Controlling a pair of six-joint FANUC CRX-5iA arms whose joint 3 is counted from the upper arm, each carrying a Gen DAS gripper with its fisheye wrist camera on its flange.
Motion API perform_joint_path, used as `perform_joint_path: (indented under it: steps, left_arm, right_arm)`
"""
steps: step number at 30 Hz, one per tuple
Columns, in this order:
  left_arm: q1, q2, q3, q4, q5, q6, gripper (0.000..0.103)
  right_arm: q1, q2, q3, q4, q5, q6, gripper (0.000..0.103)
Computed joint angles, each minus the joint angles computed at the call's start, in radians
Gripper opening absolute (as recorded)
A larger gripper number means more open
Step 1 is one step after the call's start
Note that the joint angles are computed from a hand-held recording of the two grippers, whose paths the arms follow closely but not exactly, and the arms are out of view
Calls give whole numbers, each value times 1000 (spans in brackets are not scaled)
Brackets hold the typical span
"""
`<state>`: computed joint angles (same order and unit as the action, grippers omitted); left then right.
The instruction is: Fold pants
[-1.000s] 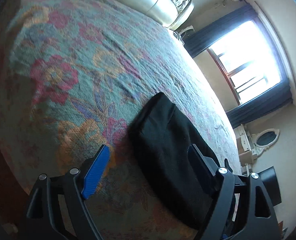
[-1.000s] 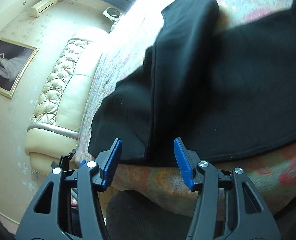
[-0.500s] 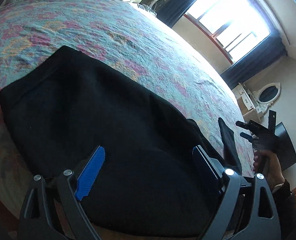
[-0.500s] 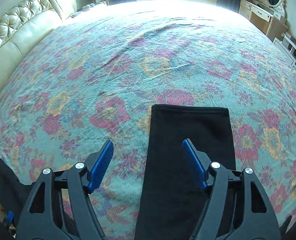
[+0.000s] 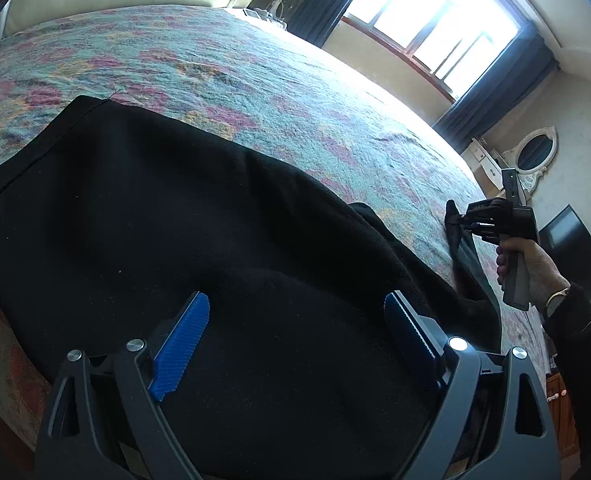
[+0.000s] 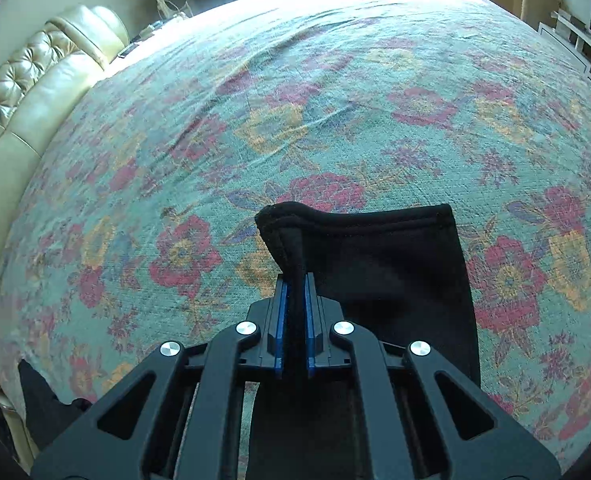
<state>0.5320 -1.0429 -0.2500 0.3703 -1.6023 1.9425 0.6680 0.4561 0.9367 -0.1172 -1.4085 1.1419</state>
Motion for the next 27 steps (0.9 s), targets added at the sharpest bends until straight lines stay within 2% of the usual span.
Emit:
perform_joint_path:
  steps: [2,3,7,10,12,14,16,18,22,27]
  left_arm:
    - [32,-7,-16,63,-12,2,88]
    - [85,-15,-28,118,-37,-22,88]
    - [412,-69,-56,382,-230,-216,88]
    - [619,-105,-64,554,-379,-316,88]
    - [727,-127,-69,657,-461,-338,88]
    - [838,-142,-65,756,-562,-349,88]
    - [932,-158,-63,874,-652,-314,88]
    - [1021,-173,-61,1003,-730,-265,88]
    - [1110,-190,-14,1153,-809,-181,88]
    - [1203,-205,11,1290,-899,-105,88]
  right_arm:
    - [-51,-144,-147,-79,100,18,7]
    - [-74,-207,-203,-105,131,35,7]
    - [-187,-459,-424,-183,245,97,7]
    - [-320,-608,-539,-294,259,147,7]
    - [-419,-678,-597,-359,240,162,7]
    - [-530,-725,-640,-438,210,195,7]
    - [-613,-753,-671,-479,174,230,7]
    - [-719,-763,-693,-570,114,263,7]
    - [-883,-761,-730,-704,-1,315,7]
    - [-1022,-752,-790,-790,-102,363,7]
